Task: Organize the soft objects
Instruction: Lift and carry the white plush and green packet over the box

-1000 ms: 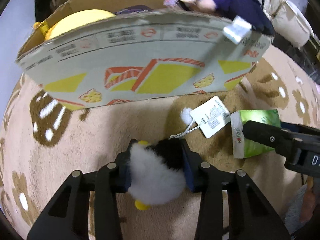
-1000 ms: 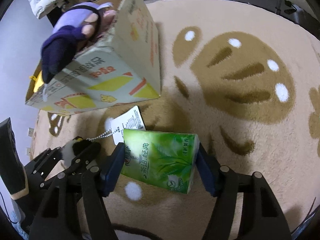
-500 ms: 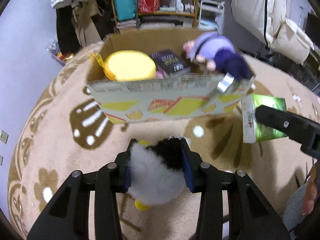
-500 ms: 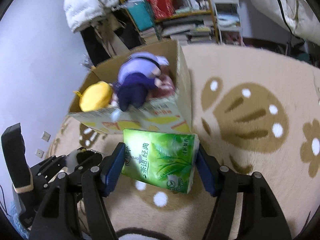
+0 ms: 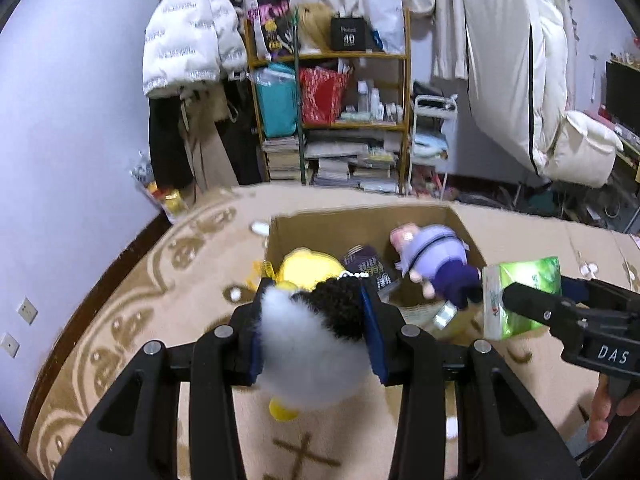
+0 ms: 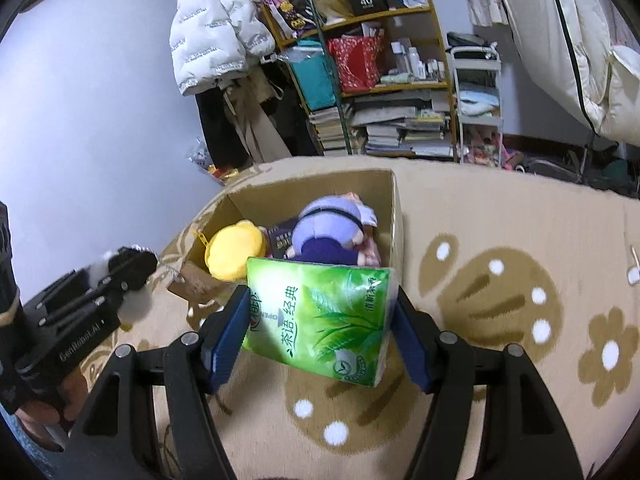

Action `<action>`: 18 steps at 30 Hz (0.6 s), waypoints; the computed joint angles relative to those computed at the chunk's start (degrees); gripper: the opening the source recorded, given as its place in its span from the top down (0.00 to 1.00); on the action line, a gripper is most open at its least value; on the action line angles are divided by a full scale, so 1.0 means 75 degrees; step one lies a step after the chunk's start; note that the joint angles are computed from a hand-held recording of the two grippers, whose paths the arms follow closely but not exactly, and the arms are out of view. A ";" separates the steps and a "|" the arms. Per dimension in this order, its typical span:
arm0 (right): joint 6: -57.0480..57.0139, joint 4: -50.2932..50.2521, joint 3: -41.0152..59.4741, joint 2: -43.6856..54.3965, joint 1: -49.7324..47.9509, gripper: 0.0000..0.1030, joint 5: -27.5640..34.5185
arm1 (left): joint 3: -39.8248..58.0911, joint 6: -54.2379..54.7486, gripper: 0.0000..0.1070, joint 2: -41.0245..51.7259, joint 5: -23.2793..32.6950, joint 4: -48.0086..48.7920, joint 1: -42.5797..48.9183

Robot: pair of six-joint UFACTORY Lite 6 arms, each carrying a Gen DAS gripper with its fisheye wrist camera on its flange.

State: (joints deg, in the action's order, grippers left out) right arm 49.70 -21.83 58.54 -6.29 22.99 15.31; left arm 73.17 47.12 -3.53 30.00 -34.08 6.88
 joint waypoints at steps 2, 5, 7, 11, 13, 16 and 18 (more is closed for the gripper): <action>0.0256 -0.0382 0.0193 0.0155 -0.0049 0.30 -0.0135 | 0.0299 0.0051 0.63 0.0244 -0.0060 -0.0150 -0.0009; 0.1298 -0.1661 0.0669 0.0500 0.0019 0.30 -0.0141 | 0.0691 0.0242 0.63 0.0605 -0.0152 -0.0275 -0.0076; 0.1503 -0.2057 0.1080 0.0800 0.0044 0.30 -0.0090 | 0.0943 0.0261 0.63 0.0846 -0.0199 -0.0136 -0.0153; 0.1074 -0.1840 0.1678 0.1298 -0.0073 0.30 -0.0166 | 0.1273 0.0250 0.63 0.1256 -0.0404 -0.0130 -0.0249; 0.0812 -0.1682 0.1966 0.1567 -0.0151 0.30 -0.0184 | 0.1374 0.0305 0.63 0.1388 -0.0585 -0.0174 -0.0301; 0.0387 -0.1230 0.2225 0.1877 -0.0319 0.30 -0.0379 | 0.1503 0.0574 0.62 0.1541 -0.0806 -0.0476 -0.0320; -0.0010 -0.0805 0.2407 0.2102 -0.0430 0.30 -0.0539 | 0.1667 0.0716 0.62 0.1709 -0.0767 -0.0656 -0.0304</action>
State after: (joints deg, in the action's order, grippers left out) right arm 49.62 -27.87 76.59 9.48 19.76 11.26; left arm 85.67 52.49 9.29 24.25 -39.01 4.60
